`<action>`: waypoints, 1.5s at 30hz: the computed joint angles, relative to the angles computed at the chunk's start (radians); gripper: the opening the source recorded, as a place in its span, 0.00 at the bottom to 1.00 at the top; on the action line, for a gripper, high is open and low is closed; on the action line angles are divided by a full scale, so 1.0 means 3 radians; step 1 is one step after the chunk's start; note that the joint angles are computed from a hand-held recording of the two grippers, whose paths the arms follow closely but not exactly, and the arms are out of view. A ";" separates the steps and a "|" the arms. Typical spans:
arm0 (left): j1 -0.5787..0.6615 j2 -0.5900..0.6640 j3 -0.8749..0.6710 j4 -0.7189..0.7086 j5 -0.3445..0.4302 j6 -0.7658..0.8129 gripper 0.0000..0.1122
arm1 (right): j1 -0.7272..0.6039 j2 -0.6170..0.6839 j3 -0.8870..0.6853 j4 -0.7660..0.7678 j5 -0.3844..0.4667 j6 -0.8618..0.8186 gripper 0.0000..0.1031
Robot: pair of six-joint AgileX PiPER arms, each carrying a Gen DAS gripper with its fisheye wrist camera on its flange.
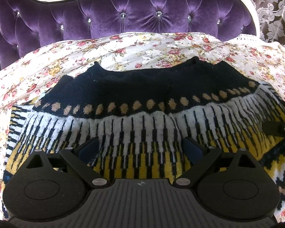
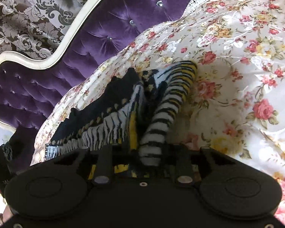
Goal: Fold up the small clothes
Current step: 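Fold the held side edge across the sweater with the right gripper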
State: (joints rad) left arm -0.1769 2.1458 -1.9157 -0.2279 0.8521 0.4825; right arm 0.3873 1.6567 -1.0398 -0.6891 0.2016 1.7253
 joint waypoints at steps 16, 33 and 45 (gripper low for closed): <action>0.0504 -0.0565 0.0709 -0.0558 0.0134 0.0740 0.77 | 0.0060 -0.0092 0.0035 -0.0649 -0.0026 0.0736 0.36; 0.1171 -0.0665 0.0650 -0.1323 0.0248 0.1277 0.78 | 0.0290 0.0035 -0.0495 -0.0072 0.0733 0.0016 0.35; 0.1783 -0.0119 -0.0351 -0.1287 0.0974 0.1026 0.78 | 0.0629 0.1151 -0.3020 0.0913 0.1794 -0.1523 0.35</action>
State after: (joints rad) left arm 0.3580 2.1100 -2.0212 -0.6140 1.1443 0.7902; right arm 0.5760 2.0021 -1.9459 -0.4152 0.7398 1.2685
